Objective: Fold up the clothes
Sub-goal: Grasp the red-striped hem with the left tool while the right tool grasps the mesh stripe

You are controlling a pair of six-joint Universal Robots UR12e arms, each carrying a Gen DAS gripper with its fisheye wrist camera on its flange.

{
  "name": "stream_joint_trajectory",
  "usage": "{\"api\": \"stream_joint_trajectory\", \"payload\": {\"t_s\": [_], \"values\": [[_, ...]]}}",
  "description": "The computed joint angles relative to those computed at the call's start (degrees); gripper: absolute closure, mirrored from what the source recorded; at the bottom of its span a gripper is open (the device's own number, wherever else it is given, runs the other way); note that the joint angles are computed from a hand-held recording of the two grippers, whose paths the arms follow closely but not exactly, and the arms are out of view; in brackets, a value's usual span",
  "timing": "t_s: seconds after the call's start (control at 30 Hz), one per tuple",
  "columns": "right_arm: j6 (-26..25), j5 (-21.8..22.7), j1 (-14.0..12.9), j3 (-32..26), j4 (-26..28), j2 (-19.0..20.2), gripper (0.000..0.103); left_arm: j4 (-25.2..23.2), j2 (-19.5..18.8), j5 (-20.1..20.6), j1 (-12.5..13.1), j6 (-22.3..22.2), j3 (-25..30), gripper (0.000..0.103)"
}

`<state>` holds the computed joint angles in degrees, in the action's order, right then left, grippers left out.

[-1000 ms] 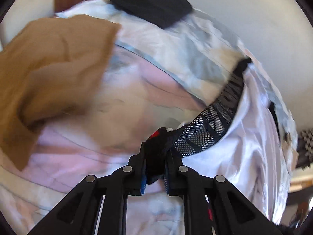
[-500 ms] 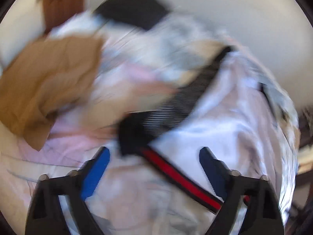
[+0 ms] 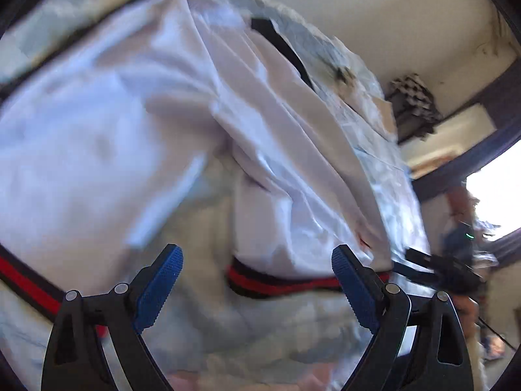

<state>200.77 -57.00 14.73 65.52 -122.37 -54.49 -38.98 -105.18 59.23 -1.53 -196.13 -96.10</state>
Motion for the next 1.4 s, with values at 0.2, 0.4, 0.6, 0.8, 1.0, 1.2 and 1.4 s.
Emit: {"api": "stream_joint_trajectory", "payload": {"t_s": [0.2, 0.4, 0.6, 0.8, 1.0, 1.2, 1.4], "values": [[-6.6, -5.6, 1.7, -5.2, 9.0, 2.3, 0.022, -4.2, -0.9, 5.2, -3.7, 8.4, 2.3, 0.011], [-7.9, -5.6, 1.4, -5.6, 12.5, 2.3, 0.084, -5.8, -1.6, 6.5, -3.5, 6.4, 3.2, 0.098], [-10.4, -4.9, 1.6, -6.2, 15.1, 1.8, 0.086, -9.2, 0.7, 3.8, -2.9, 0.2, 1.8, 0.098], [-13.7, -6.8, 2.3, -9.5, 24.3, 2.7, 0.086, -14.4, 2.9, 1.1, -2.9, -5.8, -0.4, 0.098], [-16.5, -7.9, 2.7, -11.0, 29.8, 3.0, 0.084, -19.1, 3.0, 5.6, -4.3, -5.0, 0.3, 0.098], [-16.2, -12.6, 3.1, -8.9, 21.0, 0.4, 0.021, -18.3, 5.4, 11.7, -5.1, -5.6, 0.7, 0.012], [-15.4, -10.7, 3.6, -14.2, 5.6, 2.6, 0.014, 0.0, 4.5, 21.0, -5.8, -8.6, 3.0, 0.012]]}}
